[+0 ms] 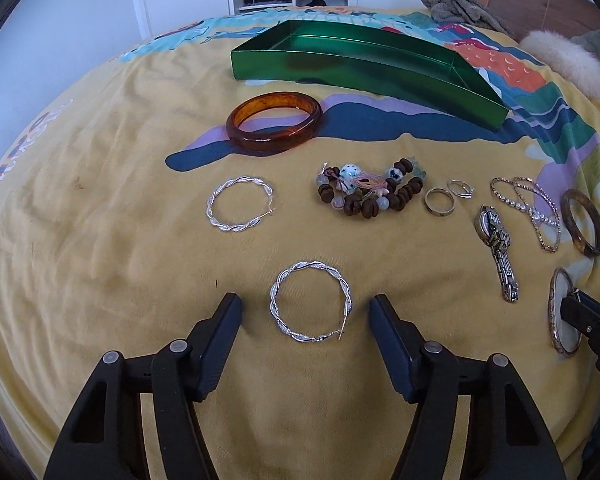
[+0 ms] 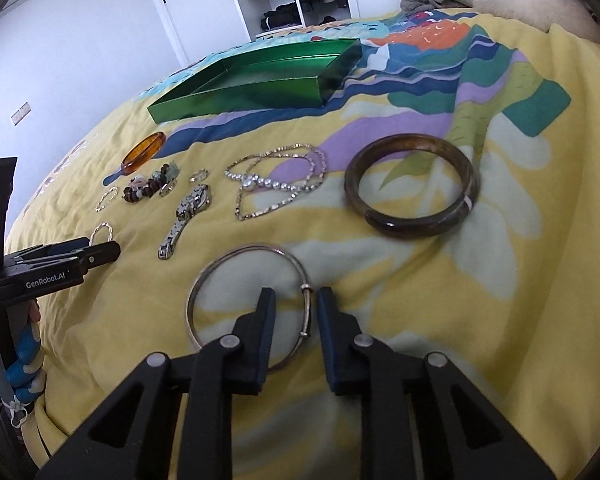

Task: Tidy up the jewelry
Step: 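Grasp the thin silver bangle with the right tool while the left tool grasps the twisted silver hoop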

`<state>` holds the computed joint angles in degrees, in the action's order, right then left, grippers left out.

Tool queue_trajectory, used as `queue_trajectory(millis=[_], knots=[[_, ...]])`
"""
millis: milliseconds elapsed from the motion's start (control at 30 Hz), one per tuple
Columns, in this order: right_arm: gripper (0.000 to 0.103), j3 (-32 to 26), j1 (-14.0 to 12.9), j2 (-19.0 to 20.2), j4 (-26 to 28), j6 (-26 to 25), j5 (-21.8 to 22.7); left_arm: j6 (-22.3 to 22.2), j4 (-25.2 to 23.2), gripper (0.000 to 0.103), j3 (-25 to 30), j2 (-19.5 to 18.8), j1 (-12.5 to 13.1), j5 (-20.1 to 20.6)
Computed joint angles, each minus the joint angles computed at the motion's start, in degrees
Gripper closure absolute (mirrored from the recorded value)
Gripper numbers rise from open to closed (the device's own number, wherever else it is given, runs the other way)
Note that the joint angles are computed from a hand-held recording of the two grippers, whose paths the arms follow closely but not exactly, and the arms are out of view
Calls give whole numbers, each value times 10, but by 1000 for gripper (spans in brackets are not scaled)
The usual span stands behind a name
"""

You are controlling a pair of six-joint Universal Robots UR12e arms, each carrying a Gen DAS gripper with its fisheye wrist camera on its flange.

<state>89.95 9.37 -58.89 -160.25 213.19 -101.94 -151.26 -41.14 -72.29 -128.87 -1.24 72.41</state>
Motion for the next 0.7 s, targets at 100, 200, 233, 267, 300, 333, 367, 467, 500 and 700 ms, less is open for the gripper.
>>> queue_trajectory(millis=[100,200,233,267,300,333,367,467,500,700], knots=[[84,0,-1,2,-4,-5,3,-8,1,49,4,-4,2,-8],[88,0,-1,3,-8,-11,3,-5,7,59,2,-4,3,-12],[90,1,-1,3,-10,-11,4,-3,9,61,0,-3,3,-12],[93,3,-2,2,-12,-12,5,1,10,64,-1,-2,3,-10],[95,3,-1,2,-14,-12,5,4,12,64,-2,-1,2,-9],[96,4,-1,2,-16,-14,3,7,14,64,-3,0,2,-9],[97,3,0,2,-18,-16,-1,8,15,64,-5,1,3,-11],[98,5,4,0,-28,-16,-13,9,20,65,-8,5,5,-19],[98,7,5,-1,-33,-15,-16,9,22,65,-9,7,6,-23],[97,7,15,-10,-46,-21,-41,4,44,65,-20,23,14,-55]])
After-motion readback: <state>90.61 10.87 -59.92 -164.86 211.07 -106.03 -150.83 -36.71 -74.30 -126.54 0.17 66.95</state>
